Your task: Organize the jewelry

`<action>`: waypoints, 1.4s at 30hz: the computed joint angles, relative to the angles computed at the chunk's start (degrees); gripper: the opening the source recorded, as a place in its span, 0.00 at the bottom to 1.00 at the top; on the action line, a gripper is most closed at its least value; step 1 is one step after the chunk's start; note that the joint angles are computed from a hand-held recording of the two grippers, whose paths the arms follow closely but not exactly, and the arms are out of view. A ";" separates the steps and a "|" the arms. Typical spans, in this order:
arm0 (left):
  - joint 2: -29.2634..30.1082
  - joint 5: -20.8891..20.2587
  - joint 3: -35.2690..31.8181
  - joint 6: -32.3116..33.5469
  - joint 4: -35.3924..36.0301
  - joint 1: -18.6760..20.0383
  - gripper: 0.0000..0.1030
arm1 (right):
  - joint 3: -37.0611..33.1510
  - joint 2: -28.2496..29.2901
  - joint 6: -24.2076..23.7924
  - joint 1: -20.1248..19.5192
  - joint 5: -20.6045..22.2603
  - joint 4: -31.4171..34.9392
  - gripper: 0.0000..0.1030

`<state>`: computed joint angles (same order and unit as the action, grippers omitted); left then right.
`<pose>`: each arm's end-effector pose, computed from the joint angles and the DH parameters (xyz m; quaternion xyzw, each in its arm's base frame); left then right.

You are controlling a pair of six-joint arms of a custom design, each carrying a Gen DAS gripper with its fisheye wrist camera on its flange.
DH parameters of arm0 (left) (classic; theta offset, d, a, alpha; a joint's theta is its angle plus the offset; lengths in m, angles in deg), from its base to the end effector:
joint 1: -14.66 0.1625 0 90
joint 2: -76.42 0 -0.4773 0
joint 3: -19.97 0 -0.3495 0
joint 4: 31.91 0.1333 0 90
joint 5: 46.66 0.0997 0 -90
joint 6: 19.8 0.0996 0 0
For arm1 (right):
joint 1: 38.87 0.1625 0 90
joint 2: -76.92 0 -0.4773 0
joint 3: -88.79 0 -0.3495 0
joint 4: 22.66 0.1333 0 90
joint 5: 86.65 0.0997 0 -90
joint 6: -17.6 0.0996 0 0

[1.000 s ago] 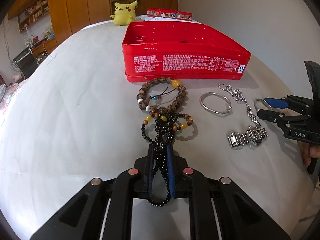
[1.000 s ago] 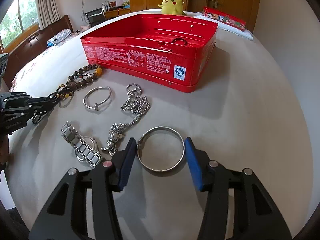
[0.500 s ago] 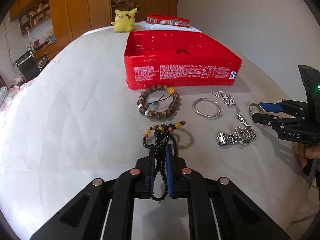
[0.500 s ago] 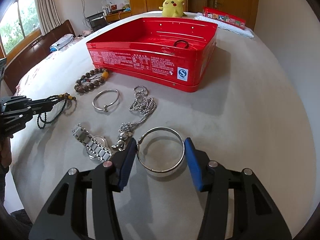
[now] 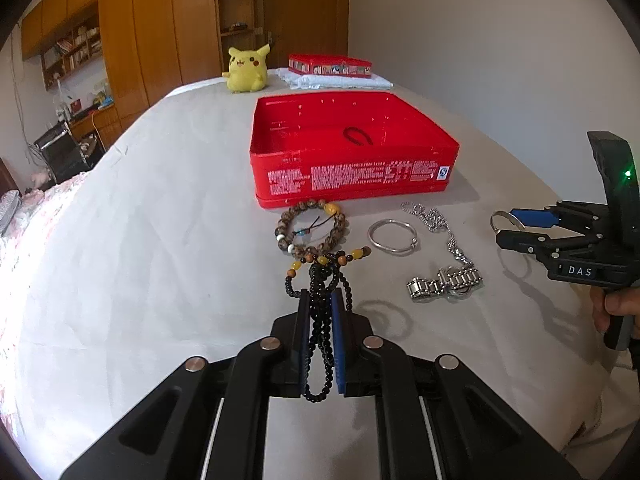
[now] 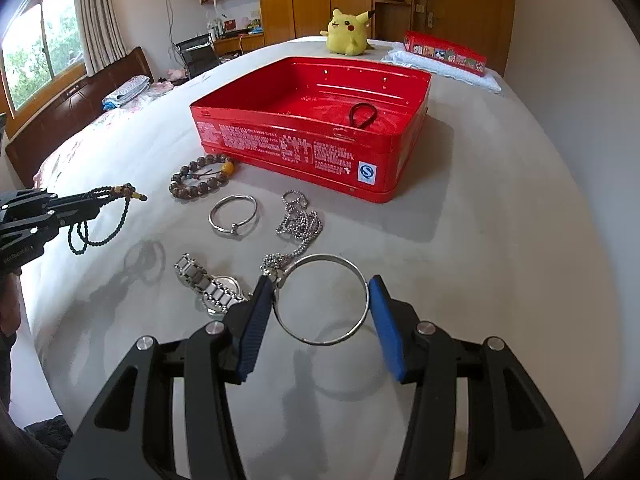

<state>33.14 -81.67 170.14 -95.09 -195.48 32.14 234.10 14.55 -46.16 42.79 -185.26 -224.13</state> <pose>-0.2196 -0.2944 0.0528 0.1118 0.8528 -0.3545 0.3670 0.0593 -0.4119 0.1996 0.4330 -0.8642 0.1558 0.2034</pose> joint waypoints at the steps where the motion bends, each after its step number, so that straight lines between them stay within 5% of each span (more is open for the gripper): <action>1: -0.24 0.07 0.01 -0.13 0.42 -0.21 0.09 | 0.27 -0.42 -0.06 0.10 0.10 0.10 0.47; 19: -6.64 4.32 -4.19 2.07 12.43 -2.38 0.09 | -0.23 -5.59 0.91 3.08 1.23 4.49 0.47; 29: -8.87 7.38 -6.61 12.07 10.79 0.71 0.09 | -2.78 -5.66 1.59 6.32 0.26 6.91 0.47; 36: -9.41 7.22 -8.58 26.31 -1.45 6.03 0.09 | -7.71 -4.27 2.34 10.68 -1.12 10.35 0.47; 42: -9.80 8.36 -11.87 33.97 -4.21 9.42 0.09 | -13.31 -1.84 3.80 14.29 -2.35 13.74 0.47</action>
